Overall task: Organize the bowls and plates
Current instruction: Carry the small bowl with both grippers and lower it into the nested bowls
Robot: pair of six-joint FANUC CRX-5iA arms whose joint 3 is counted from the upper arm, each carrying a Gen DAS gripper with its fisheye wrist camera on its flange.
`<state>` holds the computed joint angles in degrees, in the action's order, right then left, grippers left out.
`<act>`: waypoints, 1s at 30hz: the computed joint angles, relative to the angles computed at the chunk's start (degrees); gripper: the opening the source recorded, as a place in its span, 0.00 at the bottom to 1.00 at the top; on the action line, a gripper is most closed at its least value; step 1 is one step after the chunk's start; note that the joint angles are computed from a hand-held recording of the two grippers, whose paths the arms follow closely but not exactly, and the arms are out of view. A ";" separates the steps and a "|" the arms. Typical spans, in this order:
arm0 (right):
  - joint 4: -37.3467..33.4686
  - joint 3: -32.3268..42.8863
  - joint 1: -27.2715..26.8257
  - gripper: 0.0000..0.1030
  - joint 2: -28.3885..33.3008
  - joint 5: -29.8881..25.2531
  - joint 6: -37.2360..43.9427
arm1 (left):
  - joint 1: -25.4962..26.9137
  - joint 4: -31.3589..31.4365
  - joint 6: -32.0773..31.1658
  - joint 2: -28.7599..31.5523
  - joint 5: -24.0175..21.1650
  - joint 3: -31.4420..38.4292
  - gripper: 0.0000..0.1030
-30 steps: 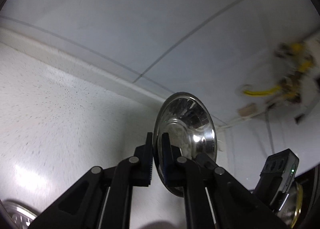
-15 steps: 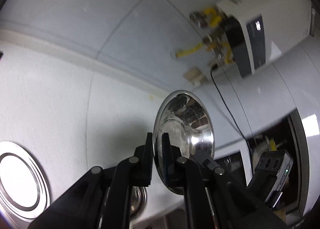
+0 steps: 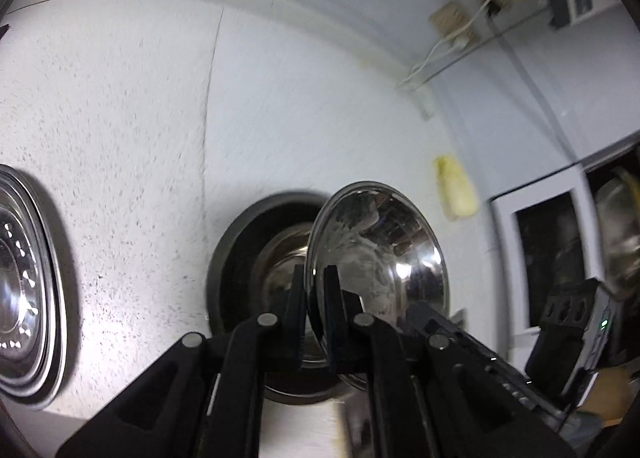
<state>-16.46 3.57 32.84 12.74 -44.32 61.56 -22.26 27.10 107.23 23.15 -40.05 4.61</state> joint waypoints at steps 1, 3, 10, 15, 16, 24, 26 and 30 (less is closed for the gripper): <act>-2.73 -0.03 -1.00 0.12 0.91 0.03 1.15 | 0.05 0.37 -0.04 0.70 -0.25 -0.21 0.07; -4.31 -0.13 -1.46 0.12 1.68 -0.33 1.42 | 0.09 0.11 0.44 1.77 -0.84 -0.04 0.07; -6.68 0.55 -2.01 0.12 3.85 -1.93 2.73 | 0.06 -2.06 1.60 3.94 -1.41 0.97 0.07; -5.55 -0.65 -0.66 0.12 3.41 -1.38 1.20 | -0.44 -2.38 2.41 5.51 -1.81 3.21 0.08; -5.71 -0.44 -0.82 0.12 3.60 -1.52 1.33 | -0.54 -2.32 2.37 5.54 -1.67 3.15 0.08; 0.23 -1.31 1.27 0.13 3.91 0.86 -0.59 | -1.44 -5.47 3.15 5.90 -2.34 4.65 0.11; 0.96 -1.27 1.56 0.13 3.94 0.85 -1.01 | -1.58 -5.48 2.95 5.81 -2.24 4.45 0.11; 3.19 -1.54 2.25 0.13 3.88 0.91 -2.13 | -2.20 -9.29 4.28 5.60 -3.04 5.94 0.14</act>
<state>-13.28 2.03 35.09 16.61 -43.41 59.43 -24.46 17.81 111.50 28.75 -43.09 10.56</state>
